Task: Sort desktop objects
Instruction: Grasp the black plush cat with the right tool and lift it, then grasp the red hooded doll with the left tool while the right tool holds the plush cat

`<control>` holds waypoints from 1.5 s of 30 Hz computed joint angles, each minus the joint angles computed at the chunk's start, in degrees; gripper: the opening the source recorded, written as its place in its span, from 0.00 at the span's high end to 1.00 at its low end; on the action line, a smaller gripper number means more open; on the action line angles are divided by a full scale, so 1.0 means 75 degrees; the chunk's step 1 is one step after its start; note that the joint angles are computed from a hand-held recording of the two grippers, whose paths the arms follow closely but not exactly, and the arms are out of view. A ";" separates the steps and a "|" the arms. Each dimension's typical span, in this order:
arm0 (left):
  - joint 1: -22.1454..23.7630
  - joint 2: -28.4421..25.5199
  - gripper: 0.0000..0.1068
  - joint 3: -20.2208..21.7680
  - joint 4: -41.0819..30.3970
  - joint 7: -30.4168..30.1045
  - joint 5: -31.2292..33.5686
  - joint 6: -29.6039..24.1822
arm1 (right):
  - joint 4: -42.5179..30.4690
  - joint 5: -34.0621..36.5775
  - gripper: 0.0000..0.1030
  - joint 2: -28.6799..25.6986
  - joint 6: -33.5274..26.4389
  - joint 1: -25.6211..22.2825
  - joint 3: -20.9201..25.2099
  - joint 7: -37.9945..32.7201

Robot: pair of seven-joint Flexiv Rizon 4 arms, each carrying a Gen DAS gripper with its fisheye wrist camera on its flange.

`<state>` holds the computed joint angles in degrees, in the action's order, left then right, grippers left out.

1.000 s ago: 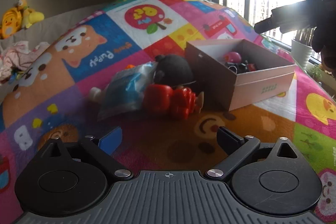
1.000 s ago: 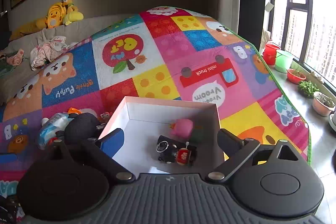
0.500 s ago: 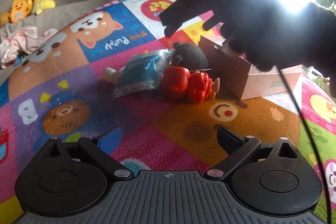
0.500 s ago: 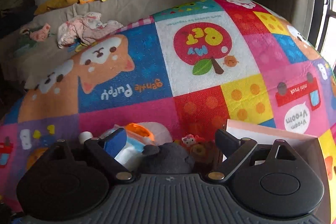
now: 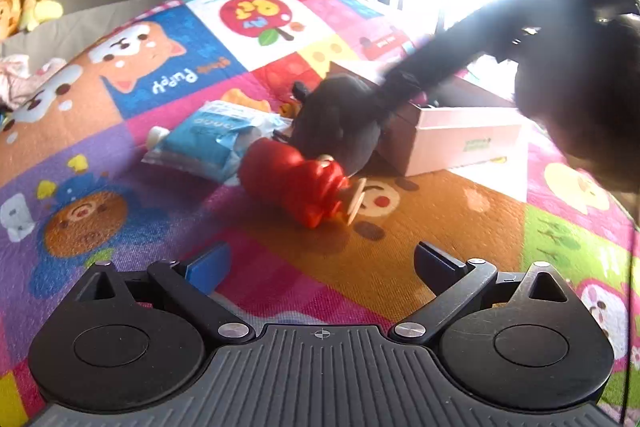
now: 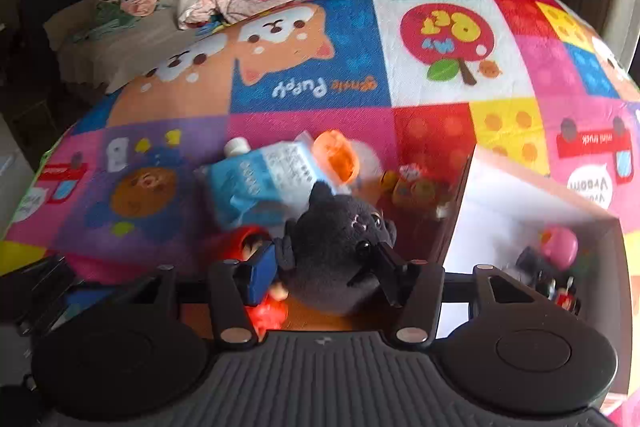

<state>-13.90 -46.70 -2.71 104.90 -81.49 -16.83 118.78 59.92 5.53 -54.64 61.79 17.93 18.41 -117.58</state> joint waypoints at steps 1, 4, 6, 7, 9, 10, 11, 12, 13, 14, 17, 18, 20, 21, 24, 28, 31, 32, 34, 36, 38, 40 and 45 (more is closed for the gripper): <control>-0.0054 0.0012 0.06 0.0040 -0.0007 0.0033 -0.0038 -0.0064 | 0.0345 0.0113 0.51 0.0217 -0.0094 -0.0178 0.0130 -0.0119; -0.0228 0.0035 0.05 0.0196 -0.0040 0.0105 -0.0224 -0.0294 | 0.1614 0.0394 0.51 0.0833 0.0815 -0.0538 0.0267 -0.0624; -0.0549 0.0015 0.05 0.0507 -0.0148 0.0180 -0.0603 -0.0522 | 0.2086 0.0377 0.47 0.0961 0.1831 -0.0562 0.0220 -0.0732; -0.0698 0.0002 0.05 0.0652 -0.0199 0.0198 -0.0791 -0.0625 | 0.2122 0.0312 0.40 0.0921 0.2212 -0.0556 0.0220 -0.0695; -0.1065 -0.0023 0.05 0.1019 -0.0277 0.0251 -0.1186 -0.0811 | 0.1859 0.0162 0.33 0.0705 0.2475 -0.0596 0.0383 -0.0596; -0.1307 -0.0046 0.05 0.1267 -0.0304 0.0291 -0.1407 -0.0871 | 0.1617 0.0032 0.33 0.0529 0.2502 -0.0587 0.0469 -0.0570; -0.1531 -0.0068 0.05 0.1495 -0.0307 0.0324 -0.1613 -0.0891 | 0.1398 -0.0129 0.33 0.0354 0.2514 -0.0531 0.0494 -0.0529; -0.1646 -0.0068 0.05 0.1617 -0.0282 0.0347 -0.1740 -0.0875 | 0.1227 -0.0292 0.33 0.0194 0.2554 -0.0450 0.0471 -0.0468; -0.1643 -0.0038 0.05 0.1619 -0.0227 0.0359 -0.1776 -0.0834 | 0.1066 -0.0469 0.33 0.0025 0.2621 -0.0331 0.0394 -0.0399; -0.1582 0.0020 0.05 0.1574 -0.0144 0.0366 -0.1775 -0.0792 | 0.0970 -0.0651 0.33 -0.0116 0.2702 -0.0227 0.0319 -0.0362; -0.1489 0.0117 0.05 0.1569 -0.0001 0.0457 -0.1848 -0.0787 | 0.0777 -0.1148 0.33 -0.0501 0.2920 -0.0074 0.0275 -0.0366; -0.1446 0.0143 0.05 0.1557 0.0025 0.0490 -0.1853 -0.0807 | 0.0706 -0.1291 0.33 -0.0594 0.2847 -0.0038 0.0243 -0.0307; -0.1305 0.0213 0.05 0.1465 0.0078 0.0518 -0.1794 -0.0807 | 0.0622 -0.1389 0.33 -0.0686 0.2572 -0.0041 0.0241 -0.0066; -0.1209 0.0255 0.05 0.1382 0.0117 0.0506 -0.1727 -0.0761 | 0.0698 -0.1377 0.33 -0.0638 0.2510 -0.0101 0.0292 0.0005; -0.1019 0.0330 0.05 0.1220 0.0157 0.0407 -0.1700 -0.0699 | 0.1410 -0.1353 0.38 -0.0220 0.2451 -0.0495 0.0617 -0.0360; -0.0770 0.0277 0.05 0.0959 -0.0133 0.0226 -0.1631 -0.0860 | 0.2811 -0.1221 0.38 0.0489 0.3027 -0.1295 0.1125 -0.0756; -0.0753 0.0018 0.05 0.0926 -0.0668 0.0316 -0.1380 -0.0963 | 0.3318 -0.0939 0.38 0.0828 0.2955 -0.1930 0.1556 -0.0658; -0.0940 -0.0146 0.05 0.1131 -0.0933 0.0403 -0.1454 -0.1046 | 0.3465 -0.0839 0.38 0.0907 0.3047 -0.2061 0.1595 -0.0609; -0.1436 -0.0503 0.05 0.1754 -0.1477 0.0580 -0.1793 -0.1375 | 0.3784 -0.0713 0.38 0.1072 0.3449 -0.2075 0.1371 -0.0338; -0.2041 -0.0945 0.05 0.2637 -0.2015 0.0668 -0.2191 -0.1832 | 0.4014 -0.0685 0.38 0.1156 0.3780 -0.2141 0.1240 -0.0010; -0.2565 -0.1367 0.05 0.3542 -0.2453 0.0476 -0.2445 -0.2391 | 0.4166 -0.0648 0.38 0.1204 0.4079 -0.2188 0.1116 0.0357; -0.2884 -0.1698 0.09 0.4196 -0.2751 0.0155 -0.2506 -0.2777 | 0.4319 -0.0618 0.38 0.1252 0.4479 -0.2093 0.0836 0.0721; -0.3280 -0.2088 0.30 0.5116 -0.3048 -0.0361 -0.2144 -0.3349 | 0.4586 -0.0587 0.29 0.1304 0.5111 -0.2053 0.0475 0.1533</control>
